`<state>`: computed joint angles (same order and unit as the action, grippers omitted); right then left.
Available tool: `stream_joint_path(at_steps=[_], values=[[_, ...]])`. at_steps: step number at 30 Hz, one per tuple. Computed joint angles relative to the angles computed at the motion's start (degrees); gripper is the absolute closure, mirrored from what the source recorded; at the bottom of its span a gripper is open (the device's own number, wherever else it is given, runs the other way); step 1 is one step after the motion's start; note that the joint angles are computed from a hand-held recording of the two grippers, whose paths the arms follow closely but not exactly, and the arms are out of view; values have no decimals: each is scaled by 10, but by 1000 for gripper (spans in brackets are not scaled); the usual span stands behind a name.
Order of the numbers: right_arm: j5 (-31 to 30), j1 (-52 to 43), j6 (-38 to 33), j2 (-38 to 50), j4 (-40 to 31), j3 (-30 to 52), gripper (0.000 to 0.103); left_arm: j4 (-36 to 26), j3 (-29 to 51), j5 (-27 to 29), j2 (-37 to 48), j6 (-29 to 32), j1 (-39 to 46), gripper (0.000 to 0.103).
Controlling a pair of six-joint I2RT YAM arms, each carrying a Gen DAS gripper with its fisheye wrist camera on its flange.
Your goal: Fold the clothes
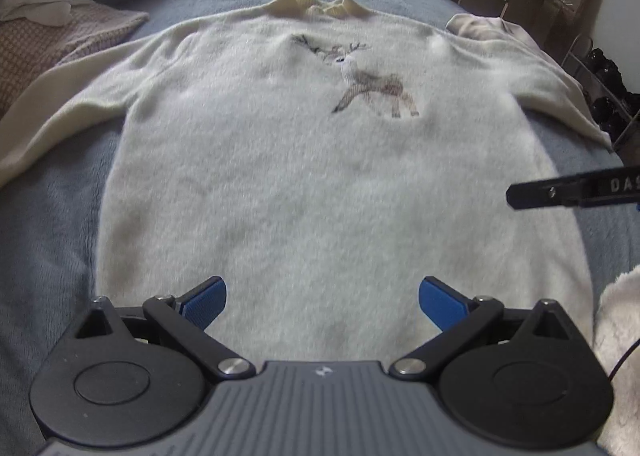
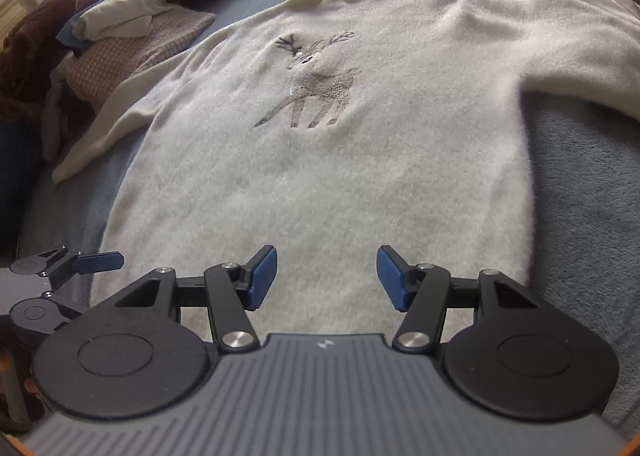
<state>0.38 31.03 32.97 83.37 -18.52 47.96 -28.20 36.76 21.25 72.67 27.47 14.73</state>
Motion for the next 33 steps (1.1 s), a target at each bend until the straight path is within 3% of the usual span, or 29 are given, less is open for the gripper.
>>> stream_joint_path(at_steps=[6, 11, 15, 20, 23, 28, 33], values=[[-25, -14, 26, 29, -15, -13, 53, 108, 21, -44, 111, -66, -50, 0], [-51, -29, 49, -39, -55, -48, 55, 156, -15, -14, 105, -35, -27, 0], [-15, -40, 34, -45, -37, -30, 55, 161, -9, -6, 116, -40, -24, 0], [3, -59, 20, 16, 31, -5, 56, 170, -9, -10, 113, -76, -28, 0], [4, -57, 31, 36, 7, -6, 57, 169, -7, 10, 98, -81, -17, 0], [1, -35, 51, -14, -38, -35, 58, 167, 9, 49, 80, -88, 0, 0], [33, -46, 39, -14, -13, -13, 58, 174, 32, 49, 88, -122, -12, 0]])
